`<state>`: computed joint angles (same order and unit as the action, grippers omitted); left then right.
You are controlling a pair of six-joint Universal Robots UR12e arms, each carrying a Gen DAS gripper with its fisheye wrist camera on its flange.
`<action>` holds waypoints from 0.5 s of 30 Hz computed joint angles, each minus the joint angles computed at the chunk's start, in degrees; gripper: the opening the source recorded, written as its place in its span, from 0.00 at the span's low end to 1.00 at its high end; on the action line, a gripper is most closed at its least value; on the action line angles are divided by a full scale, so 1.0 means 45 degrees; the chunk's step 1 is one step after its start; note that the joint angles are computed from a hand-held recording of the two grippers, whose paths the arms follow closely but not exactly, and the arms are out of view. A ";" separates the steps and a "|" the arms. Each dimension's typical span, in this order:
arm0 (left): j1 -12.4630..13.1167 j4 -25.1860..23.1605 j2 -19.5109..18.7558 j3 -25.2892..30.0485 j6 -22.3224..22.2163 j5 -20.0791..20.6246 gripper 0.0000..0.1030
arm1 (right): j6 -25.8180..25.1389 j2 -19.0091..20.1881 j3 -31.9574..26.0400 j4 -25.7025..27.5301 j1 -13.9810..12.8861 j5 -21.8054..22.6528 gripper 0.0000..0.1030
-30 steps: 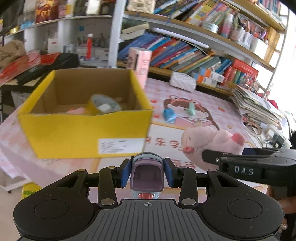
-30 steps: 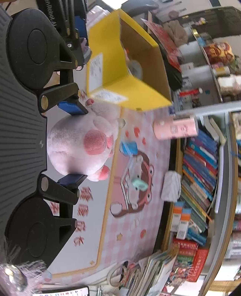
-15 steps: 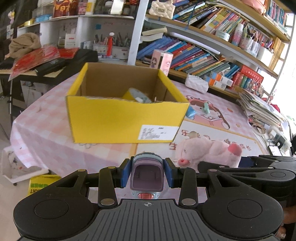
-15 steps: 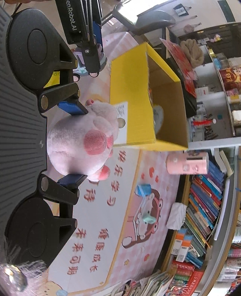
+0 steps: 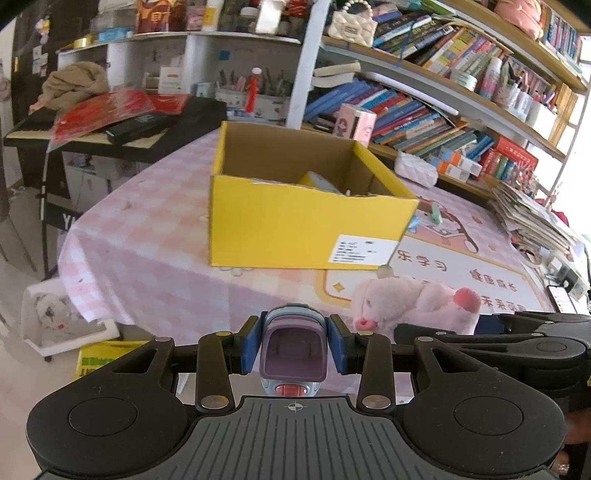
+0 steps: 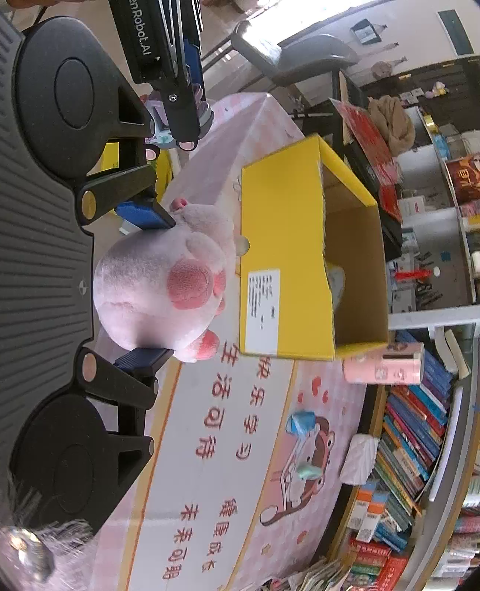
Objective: Organize objects
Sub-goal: 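Carry toy car and plush pig over the yellow box with both tools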
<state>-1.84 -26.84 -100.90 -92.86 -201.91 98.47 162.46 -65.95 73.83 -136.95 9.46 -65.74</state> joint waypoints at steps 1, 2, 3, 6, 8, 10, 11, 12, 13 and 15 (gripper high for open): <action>0.0026 0.0046 0.0058 -0.0071 -0.0007 0.0039 0.36 | -0.0022 -0.0019 0.0028 -0.0011 0.0033 0.0011 0.60; 0.0045 0.0089 0.0097 -0.0118 -0.0008 0.0079 0.36 | -0.0049 -0.0031 0.0047 -0.0036 0.0063 0.0031 0.60; 0.0064 0.0134 0.0128 -0.0155 -0.0004 0.0110 0.36 | -0.0067 -0.0050 0.0079 -0.0086 0.0098 0.0048 0.60; 0.0125 0.0311 0.0218 -0.0273 0.0037 0.0162 0.36 | -0.0108 -0.0094 0.0154 -0.0241 0.0189 0.0063 0.60; 0.0183 0.0402 0.0258 -0.0321 0.0077 0.0136 0.36 | -0.0095 -0.0097 0.0144 -0.0296 0.0222 0.0043 0.60; 0.0221 0.0487 0.0277 -0.0338 0.0103 0.0124 0.36 | -0.0038 -0.0093 0.0105 -0.0336 0.0260 -0.0013 0.60; 0.0230 0.0533 0.0270 -0.0329 0.0106 0.0125 0.36 | -0.0016 -0.0097 0.0096 -0.0381 0.0269 -0.0023 0.60; 0.0247 0.0585 0.0258 -0.0319 0.0114 0.0105 0.36 | -0.0014 -0.0097 0.0080 -0.0431 0.0281 -0.0038 0.60; 0.0263 0.0647 0.0239 -0.0302 0.0139 0.0075 0.36 | -0.0024 -0.0098 0.0074 -0.0500 0.0292 -0.0054 0.60; 0.0285 0.0777 0.0193 -0.0263 0.0216 0.0020 0.36 | 0.0001 -0.0076 0.0043 -0.0718 0.0299 -0.0069 0.60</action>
